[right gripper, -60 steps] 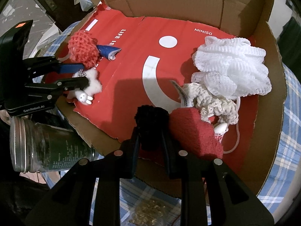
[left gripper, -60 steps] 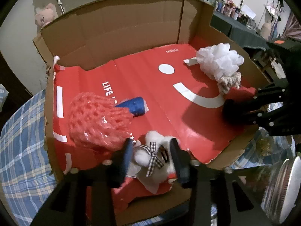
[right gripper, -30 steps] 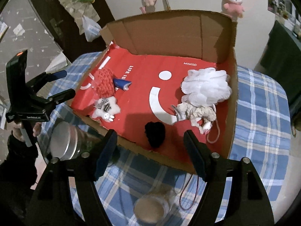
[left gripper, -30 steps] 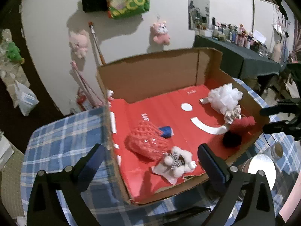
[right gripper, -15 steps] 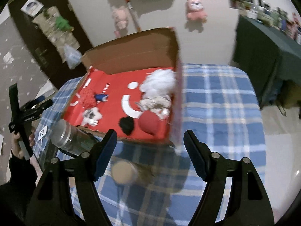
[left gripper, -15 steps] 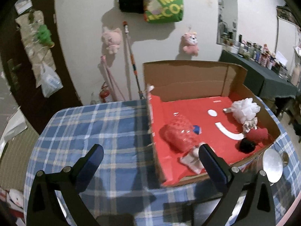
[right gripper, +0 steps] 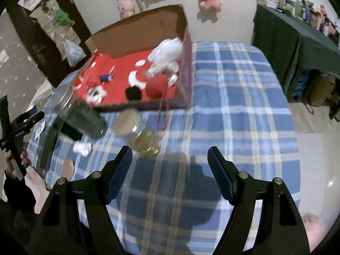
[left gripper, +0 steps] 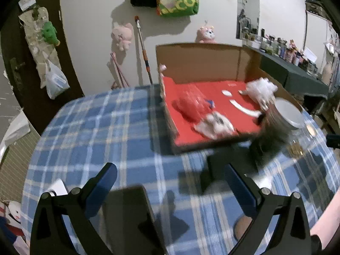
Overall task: Organize soft objects
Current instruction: 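Withdraw both open tools from the box back over the table, then grasp the round cork coaster with the left tool while the right tool grasps the white cloth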
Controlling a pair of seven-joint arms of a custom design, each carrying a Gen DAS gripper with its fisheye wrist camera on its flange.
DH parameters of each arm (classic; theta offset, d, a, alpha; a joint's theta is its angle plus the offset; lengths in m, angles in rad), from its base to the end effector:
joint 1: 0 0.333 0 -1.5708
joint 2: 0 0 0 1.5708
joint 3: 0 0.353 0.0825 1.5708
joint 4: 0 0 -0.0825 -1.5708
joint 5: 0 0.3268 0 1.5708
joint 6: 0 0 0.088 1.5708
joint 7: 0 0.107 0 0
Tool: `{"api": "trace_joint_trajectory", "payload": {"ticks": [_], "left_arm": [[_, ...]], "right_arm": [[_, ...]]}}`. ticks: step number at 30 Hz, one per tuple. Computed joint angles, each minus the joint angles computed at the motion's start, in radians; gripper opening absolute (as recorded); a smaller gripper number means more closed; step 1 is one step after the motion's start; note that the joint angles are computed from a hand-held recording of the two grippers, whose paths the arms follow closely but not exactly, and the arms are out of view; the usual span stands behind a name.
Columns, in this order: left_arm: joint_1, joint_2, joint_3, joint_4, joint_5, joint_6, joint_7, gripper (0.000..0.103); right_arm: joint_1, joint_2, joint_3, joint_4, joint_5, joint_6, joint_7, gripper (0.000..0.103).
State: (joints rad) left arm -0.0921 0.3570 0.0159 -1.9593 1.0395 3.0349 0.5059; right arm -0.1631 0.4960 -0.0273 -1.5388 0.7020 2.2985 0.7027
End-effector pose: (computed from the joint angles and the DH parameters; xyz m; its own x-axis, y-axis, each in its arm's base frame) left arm 0.6010 -0.1128 0.4233 0.0070 -0.9986 -0.0519 -0.7148 0.0313 -0.6987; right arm 0.6757 -0.1123 0.4558 0.3342 -0.9027 -0.2709 -0.8430 -0.1577 -0.5143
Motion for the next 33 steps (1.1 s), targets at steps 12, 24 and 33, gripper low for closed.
{"api": "trace_joint_trajectory", "payload": {"ticks": [12, 24, 33], "left_arm": [[-0.001, 0.0, -0.023, -0.148, -0.059, 0.119, 0.009, 0.103], [-0.141, 0.013, 0.106, -0.193, -0.067, 0.26, -0.019, 0.099], [-0.273, 0.038, 0.21, -0.222, -0.169, 0.309, 0.053, 0.093]], "right_arm": [[0.038, -0.091, 0.013, -0.191, 0.064, 0.018, -0.102, 0.073], [0.107, -0.146, 0.059, -0.311, 0.239, 0.081, -0.255, 0.073], [0.182, -0.083, 0.074, -0.255, 0.22, 0.092, -0.196, 0.073]]}}
